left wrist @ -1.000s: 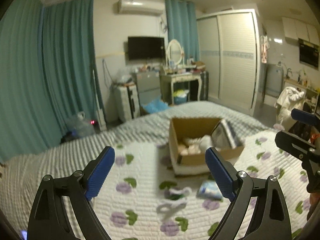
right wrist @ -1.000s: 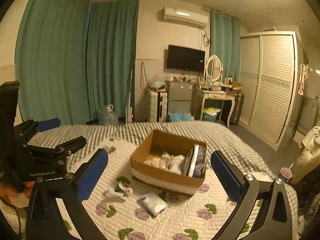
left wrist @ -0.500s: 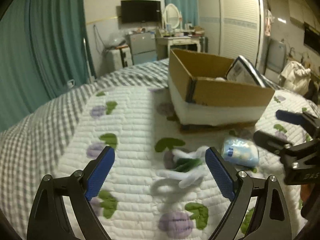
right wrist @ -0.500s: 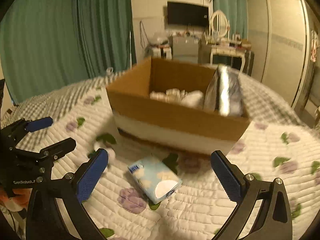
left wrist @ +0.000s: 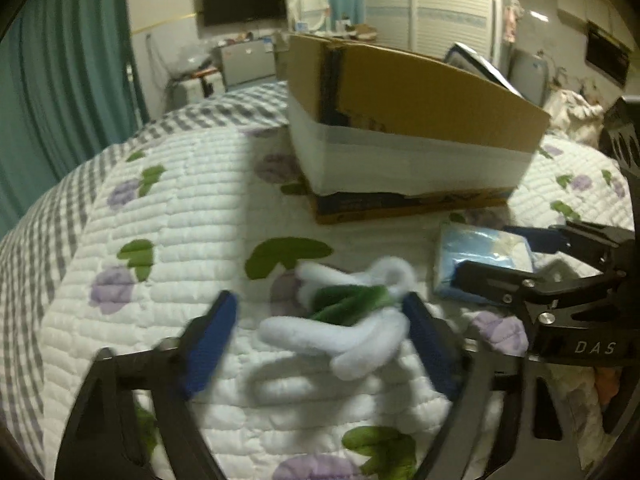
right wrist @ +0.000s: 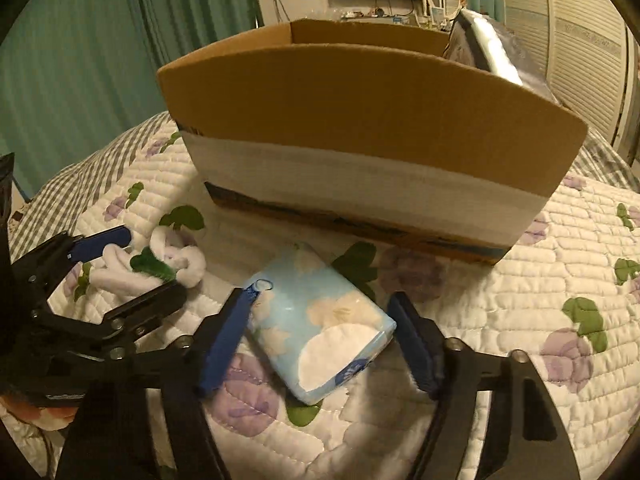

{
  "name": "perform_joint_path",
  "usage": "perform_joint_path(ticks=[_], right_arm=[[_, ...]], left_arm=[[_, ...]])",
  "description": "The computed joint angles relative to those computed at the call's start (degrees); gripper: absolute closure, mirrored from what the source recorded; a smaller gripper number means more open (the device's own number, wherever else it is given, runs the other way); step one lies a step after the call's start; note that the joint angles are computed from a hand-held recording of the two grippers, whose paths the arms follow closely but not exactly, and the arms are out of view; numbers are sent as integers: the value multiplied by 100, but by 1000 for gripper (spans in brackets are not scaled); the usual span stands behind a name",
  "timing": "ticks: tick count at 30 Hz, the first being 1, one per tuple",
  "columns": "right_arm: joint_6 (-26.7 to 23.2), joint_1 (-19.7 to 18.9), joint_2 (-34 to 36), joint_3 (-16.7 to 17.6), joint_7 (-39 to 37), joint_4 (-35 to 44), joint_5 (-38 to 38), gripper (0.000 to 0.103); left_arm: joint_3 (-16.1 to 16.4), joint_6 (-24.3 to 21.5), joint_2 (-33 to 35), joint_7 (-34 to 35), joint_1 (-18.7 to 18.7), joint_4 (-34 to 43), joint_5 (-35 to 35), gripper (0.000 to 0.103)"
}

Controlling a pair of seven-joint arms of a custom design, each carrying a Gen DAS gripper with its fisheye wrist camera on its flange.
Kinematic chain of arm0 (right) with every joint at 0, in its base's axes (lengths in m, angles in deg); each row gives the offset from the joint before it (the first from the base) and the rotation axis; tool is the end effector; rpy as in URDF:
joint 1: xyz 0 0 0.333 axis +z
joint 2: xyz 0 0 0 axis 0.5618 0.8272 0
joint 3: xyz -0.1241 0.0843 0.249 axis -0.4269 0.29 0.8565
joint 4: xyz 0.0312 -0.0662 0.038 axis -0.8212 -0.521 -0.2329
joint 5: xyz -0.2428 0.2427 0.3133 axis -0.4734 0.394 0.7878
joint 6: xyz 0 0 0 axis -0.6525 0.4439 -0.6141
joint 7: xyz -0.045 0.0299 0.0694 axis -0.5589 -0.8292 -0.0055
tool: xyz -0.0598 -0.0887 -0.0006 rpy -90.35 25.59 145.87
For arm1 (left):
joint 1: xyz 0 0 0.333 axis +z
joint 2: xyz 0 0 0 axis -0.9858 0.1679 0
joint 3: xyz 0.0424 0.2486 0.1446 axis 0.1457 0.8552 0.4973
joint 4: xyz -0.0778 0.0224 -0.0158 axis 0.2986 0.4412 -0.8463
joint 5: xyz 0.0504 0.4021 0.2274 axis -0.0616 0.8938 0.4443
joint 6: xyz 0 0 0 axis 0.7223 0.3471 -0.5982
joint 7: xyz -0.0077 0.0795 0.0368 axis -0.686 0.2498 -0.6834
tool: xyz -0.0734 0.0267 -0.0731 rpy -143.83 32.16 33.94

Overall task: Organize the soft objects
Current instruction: 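Grasp the blue tissue packet with the right gripper while the left grasps the bunny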

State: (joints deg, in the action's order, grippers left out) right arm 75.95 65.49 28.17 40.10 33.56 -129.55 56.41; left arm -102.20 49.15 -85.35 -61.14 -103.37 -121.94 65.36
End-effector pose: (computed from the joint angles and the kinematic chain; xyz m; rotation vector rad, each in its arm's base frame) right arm 0.4541 0.4580 0.4585 -2.0804 1.2161 -0.3105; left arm 0.3628 -0.4060 0.4847 -1.7229 1.7470 -0.7033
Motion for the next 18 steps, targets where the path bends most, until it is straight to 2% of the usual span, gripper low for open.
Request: perform_joint_path(ticks=[2, 3, 4, 6, 8, 11, 12, 18], right_arm=[[-19, 13, -38, 3, -37, -31, 45, 40], [60, 8, -99, 10, 20, -107, 20, 47], [98, -15, -151, 24, 133, -164, -45, 51], [166, -36, -275, 30, 236, -293, 54, 67], [278, -1, -404, -4, 53, -441, 427, 73], [379, -112, -711, 126, 202, -729, 370, 79], [383, -212, -832, 252, 398, -815, 148, 80], [233, -299, -1561, 524, 557, -1205, -26, 82]], left_arm=[[49, 92, 33, 133, -64, -14, -91, 48], [56, 135, 35, 175, -86, -25, -119, 50], [28, 124, 30, 168, -85, -26, -102, 50], [18, 123, -4, 214, -107, -36, -109, 54], [1, 85, -60, 232, -139, -39, -151, 54], [-20, 3, -212, 210, -212, -78, -269, 55], [1, -14, -265, 225, -233, -97, -328, 55], [-93, -409, -641, 221, -423, -105, -627, 55]])
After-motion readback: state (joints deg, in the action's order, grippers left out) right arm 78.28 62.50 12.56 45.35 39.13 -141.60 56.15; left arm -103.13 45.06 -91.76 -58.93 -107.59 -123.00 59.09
